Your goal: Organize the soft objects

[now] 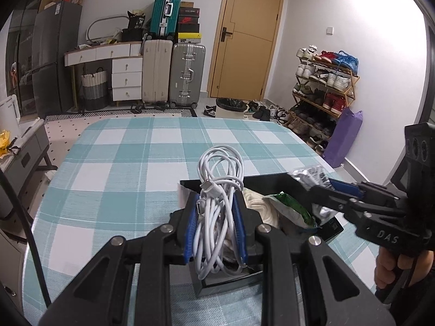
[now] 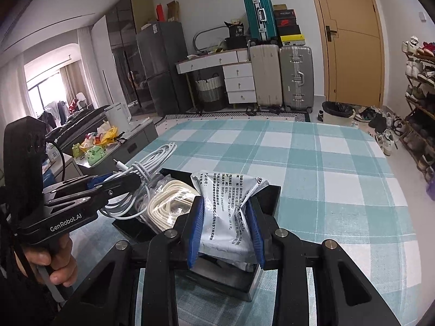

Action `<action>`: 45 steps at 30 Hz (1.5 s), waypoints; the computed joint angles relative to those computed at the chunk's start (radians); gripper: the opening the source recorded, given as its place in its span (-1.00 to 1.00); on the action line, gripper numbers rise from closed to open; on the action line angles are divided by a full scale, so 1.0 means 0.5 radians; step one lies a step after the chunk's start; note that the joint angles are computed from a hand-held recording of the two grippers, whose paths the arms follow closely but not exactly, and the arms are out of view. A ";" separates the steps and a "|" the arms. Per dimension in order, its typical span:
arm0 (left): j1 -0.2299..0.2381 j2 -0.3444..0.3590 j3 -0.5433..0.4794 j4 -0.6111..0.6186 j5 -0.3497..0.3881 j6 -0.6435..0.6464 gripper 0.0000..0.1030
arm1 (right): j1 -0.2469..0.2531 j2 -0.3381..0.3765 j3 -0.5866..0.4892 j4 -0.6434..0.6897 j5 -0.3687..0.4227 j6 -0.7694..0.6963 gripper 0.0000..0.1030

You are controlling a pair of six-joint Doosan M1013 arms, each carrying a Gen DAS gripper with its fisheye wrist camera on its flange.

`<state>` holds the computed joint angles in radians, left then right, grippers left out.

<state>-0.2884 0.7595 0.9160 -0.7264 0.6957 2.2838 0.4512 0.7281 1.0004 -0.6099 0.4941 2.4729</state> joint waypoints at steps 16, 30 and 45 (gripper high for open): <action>-0.062 0.041 -0.033 0.194 0.056 0.009 -0.55 | 0.001 0.132 -0.202 0.109 0.236 -0.208 -0.38; -0.012 -0.013 0.036 -0.062 0.152 0.164 0.10 | 0.031 0.017 0.009 -0.328 0.102 0.131 0.56; 0.030 -0.273 0.546 -0.564 -0.439 0.647 1.00 | 0.119 -0.153 0.371 -1.083 -0.078 0.855 0.99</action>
<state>-0.2735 0.6228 1.1889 -1.0083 0.4764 2.6072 0.5106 0.6515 1.1862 -1.1515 0.4553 2.9007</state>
